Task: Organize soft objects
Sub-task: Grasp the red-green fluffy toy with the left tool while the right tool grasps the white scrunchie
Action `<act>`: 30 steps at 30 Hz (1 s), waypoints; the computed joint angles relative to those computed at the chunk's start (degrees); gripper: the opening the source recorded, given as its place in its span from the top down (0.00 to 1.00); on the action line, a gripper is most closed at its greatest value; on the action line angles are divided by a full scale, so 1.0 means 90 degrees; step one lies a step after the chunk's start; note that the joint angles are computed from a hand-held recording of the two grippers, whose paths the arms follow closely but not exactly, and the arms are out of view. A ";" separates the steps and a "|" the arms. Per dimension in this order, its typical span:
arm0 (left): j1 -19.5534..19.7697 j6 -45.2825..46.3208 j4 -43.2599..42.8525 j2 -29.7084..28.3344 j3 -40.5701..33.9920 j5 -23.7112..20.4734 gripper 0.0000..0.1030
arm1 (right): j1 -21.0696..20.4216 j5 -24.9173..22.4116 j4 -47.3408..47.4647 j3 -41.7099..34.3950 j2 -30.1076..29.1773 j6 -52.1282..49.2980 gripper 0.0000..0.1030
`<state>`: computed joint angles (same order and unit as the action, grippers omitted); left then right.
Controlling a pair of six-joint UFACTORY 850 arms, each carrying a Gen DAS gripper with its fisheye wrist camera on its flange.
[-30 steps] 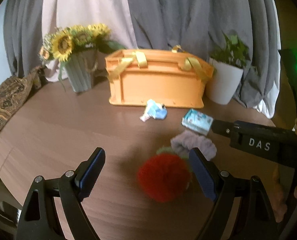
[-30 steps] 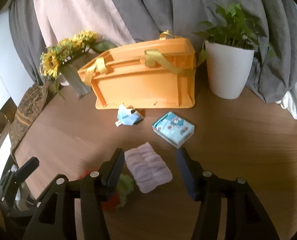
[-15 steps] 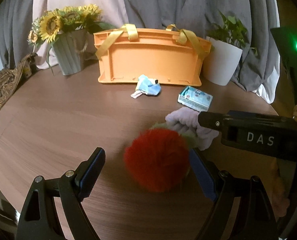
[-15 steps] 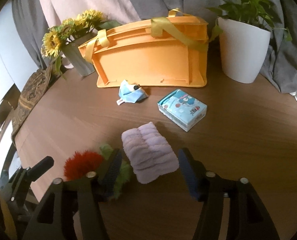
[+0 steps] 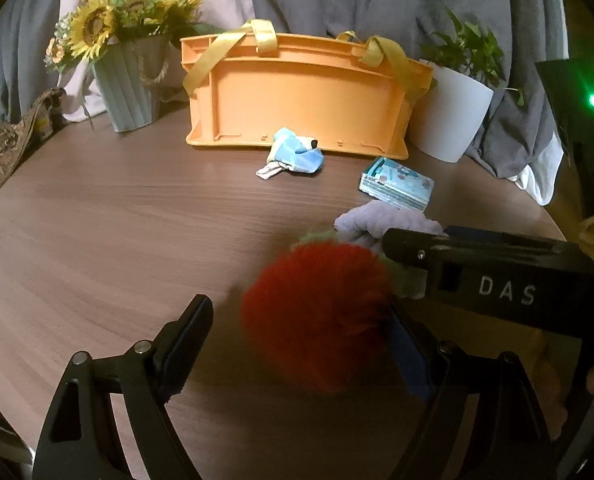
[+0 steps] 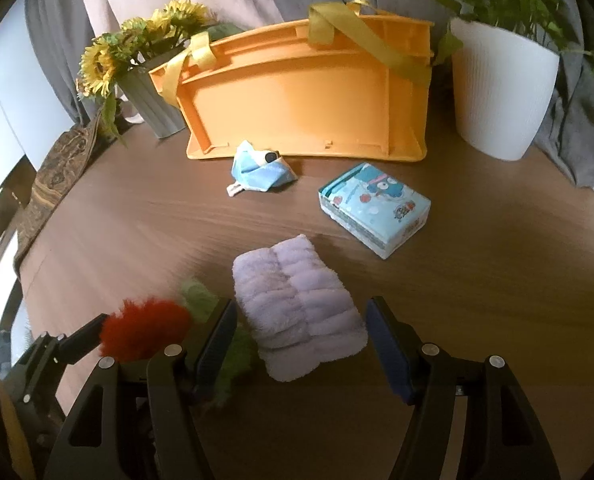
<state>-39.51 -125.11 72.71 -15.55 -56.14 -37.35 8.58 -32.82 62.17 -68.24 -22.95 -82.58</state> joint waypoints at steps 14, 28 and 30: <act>0.0210 -0.0135 0.0197 -0.0195 -0.0146 0.0447 0.48 | -0.0018 0.0317 0.0130 0.0036 -0.0083 0.0013 0.50; 0.0228 -0.0344 0.0229 -0.0104 -0.0122 0.0340 0.62 | -0.0047 0.0428 0.0427 0.0194 0.0027 -0.0309 0.69; 0.0220 -0.0371 0.0254 -0.0068 -0.0114 0.0281 0.62 | -0.0048 0.0418 0.0477 0.0213 0.0055 -0.0356 0.70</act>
